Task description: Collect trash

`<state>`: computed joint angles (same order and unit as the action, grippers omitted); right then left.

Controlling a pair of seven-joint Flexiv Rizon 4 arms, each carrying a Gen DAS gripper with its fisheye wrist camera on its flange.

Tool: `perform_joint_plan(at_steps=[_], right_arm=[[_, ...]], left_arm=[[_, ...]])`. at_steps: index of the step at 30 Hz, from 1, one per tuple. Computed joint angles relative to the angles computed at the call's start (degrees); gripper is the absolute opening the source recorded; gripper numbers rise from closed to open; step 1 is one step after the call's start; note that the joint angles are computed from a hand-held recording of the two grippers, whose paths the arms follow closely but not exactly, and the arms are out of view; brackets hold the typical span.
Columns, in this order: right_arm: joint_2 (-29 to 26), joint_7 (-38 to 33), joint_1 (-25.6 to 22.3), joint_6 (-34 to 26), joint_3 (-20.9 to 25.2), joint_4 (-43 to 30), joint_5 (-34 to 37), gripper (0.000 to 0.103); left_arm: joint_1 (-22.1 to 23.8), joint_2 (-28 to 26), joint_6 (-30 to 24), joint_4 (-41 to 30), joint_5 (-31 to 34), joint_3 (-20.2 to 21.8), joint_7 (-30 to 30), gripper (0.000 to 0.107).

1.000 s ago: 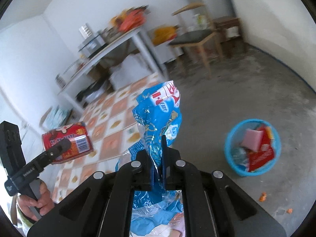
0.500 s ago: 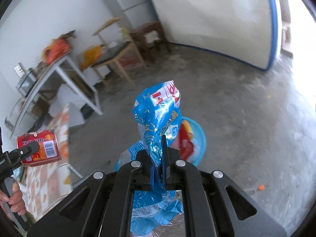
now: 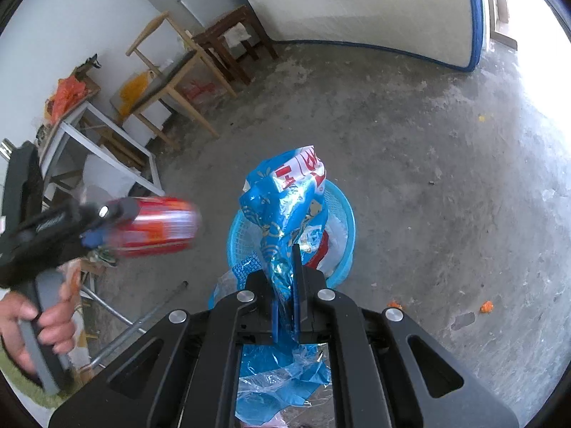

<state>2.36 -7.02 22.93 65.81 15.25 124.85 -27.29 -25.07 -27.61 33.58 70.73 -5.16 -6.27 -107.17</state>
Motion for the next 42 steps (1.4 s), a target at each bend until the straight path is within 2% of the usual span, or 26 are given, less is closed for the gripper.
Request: perform_joint_plan(at_steps=[1,3,6,10,13,15,18,20,22,23,24,26,27,28,29,32,36,39,42], right_arm=[[-0.8,-1.2,0.2,-0.7,-0.1,-0.8,0.9,0.006],[-2.5,-3.6,0.6,-1.1,-0.4,-2.3,2.6,0.006],[-5.0,-7.6,1.2,-1.4,-0.9,-4.8,4.8,0.006],[-9.0,-12.4,2.3,-3.2,-1.9,-10.2,4.8,0.006],[-12.4,-14.1,3.6,-4.4,-3.4,-14.5,1.8,0.006],[-15.3,-13.9,4.8,-5.1,-4.7,-17.3,-0.9,0.006],[-20.9,-11.4,7.0,-4.5,-7.6,-20.1,-6.1,0.007],[-25.6,-13.3,7.5,-6.2,-7.8,-22.9,-5.5,0.011],[-32.4,-23.2,5.7,-11.5,-3.8,-29.2,2.9,0.035],[-34.3,-26.8,6.1,-15.9,-3.5,-32.0,6.2,0.036],[-34.8,-27.3,6.2,-17.9,-3.3,-32.9,6.6,0.036],[-33.2,-26.4,7.4,-14.9,-5.4,-30.5,6.2,0.041],[-32.1,-25.3,8.0,-13.3,-6.3,-29.1,5.5,0.054],[-31.1,-24.3,8.5,-12.2,-7.3,-27.9,4.6,0.062],[-30.1,-23.4,8.8,-11.2,-8.0,-26.9,3.6,0.062],[-27.2,-23.0,8.4,-9.3,-8.4,-24.9,2.2,0.063],[-23.6,-18.9,8.9,-5.9,-9.1,-21.6,-1.3,0.062],[-22.0,-17.7,8.7,-5.7,-7.4,-20.1,-0.9,0.046],[-19.3,-15.7,9.4,-4.0,-5.7,-17.8,-0.4,0.046]], left_arm=[[0.8,-0.4,-1.0,-0.5,1.1,-0.9,-1.4,0.08],[1.4,0.8,1.2,2.4,-3.4,-0.6,-1.4,0.08],[3.4,5.9,5.5,9.1,-7.2,-1.3,0.6,0.08],[5.1,15.2,9.7,18.2,-9.2,-0.8,5.0,0.08],[6.0,23.5,13.9,25.8,-10.2,0.4,8.0,0.08],[6.5,29.9,16.5,30.9,-8.2,1.7,8.2,0.08],[7.9,37.3,17.3,36.2,-4.8,2.5,6.9,0.08],[9.8,42.2,14.6,39.4,-1.8,2.7,3.6,0.08],[11.3,45.5,11.4,41.4,-0.4,2.5,1.0,0.08],[11.5,46.7,10.5,42.4,-0.6,2.7,0.8,0.08],[11.7,48.6,9.5,44.1,-1.0,3.2,0.5,0.08],[12.0,51.4,9.7,46.7,-1.9,3.9,0.3,0.08],[12.1,51.9,10.5,48.0,-2.6,4.3,0.7,0.08],[12.3,53.1,11.1,49.4,-3.1,4.6,0.5,0.08],[12.2,54.5,12.1,51.1,-3.7,4.9,0.5,0.08],[12.3,57.5,14.5,54.8,-5.1,5.6,1.3,0.08],[12.7,59.0,15.9,56.7,-5.5,5.5,2.8,0.08],[13.2,61.2,16.7,57.9,-5.2,5.4,3.3,0.08],[14.3,64.2,16.4,58.7,-3.4,4.7,2.9,0.08]])
